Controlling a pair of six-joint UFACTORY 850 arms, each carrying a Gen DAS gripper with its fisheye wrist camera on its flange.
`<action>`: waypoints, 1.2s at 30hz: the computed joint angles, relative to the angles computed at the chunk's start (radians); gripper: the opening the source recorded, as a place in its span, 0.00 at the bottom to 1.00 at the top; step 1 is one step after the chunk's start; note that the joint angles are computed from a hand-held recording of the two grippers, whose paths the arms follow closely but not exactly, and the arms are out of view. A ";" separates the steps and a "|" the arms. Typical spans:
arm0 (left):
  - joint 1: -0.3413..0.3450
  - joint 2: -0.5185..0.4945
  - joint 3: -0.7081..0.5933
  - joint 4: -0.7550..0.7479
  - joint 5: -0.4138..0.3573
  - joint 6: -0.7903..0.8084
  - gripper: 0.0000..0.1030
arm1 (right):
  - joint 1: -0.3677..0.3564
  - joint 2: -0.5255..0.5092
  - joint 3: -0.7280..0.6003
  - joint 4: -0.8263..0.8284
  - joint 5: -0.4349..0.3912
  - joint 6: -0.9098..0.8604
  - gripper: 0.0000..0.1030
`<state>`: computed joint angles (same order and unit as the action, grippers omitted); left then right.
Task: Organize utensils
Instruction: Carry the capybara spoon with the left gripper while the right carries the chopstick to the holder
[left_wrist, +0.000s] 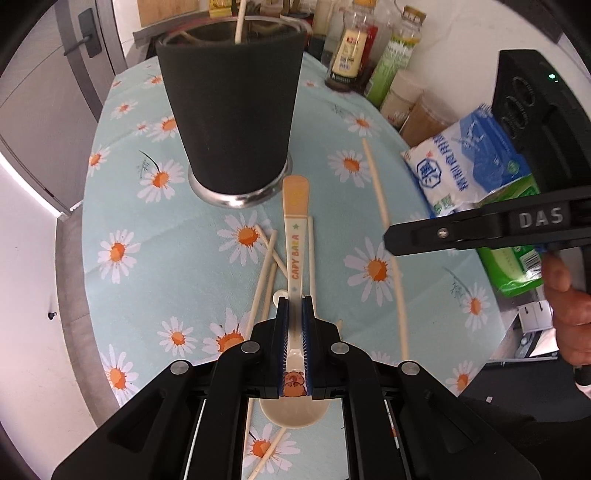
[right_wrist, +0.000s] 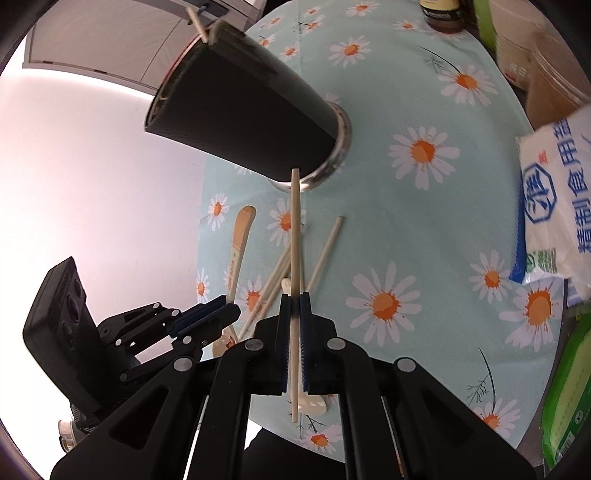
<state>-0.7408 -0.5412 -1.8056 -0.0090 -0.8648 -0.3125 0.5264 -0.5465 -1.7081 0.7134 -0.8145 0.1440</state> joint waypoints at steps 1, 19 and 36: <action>0.003 0.009 0.007 -0.003 0.010 0.001 0.06 | 0.004 -0.004 -0.012 -0.011 0.003 0.005 0.06; 0.096 0.098 -0.009 -0.237 0.242 0.234 0.06 | 0.085 -0.017 -0.214 -0.446 0.134 0.355 0.06; 0.163 0.018 -0.141 -0.451 0.392 0.466 0.06 | 0.100 -0.159 -0.533 -0.755 0.150 0.538 0.06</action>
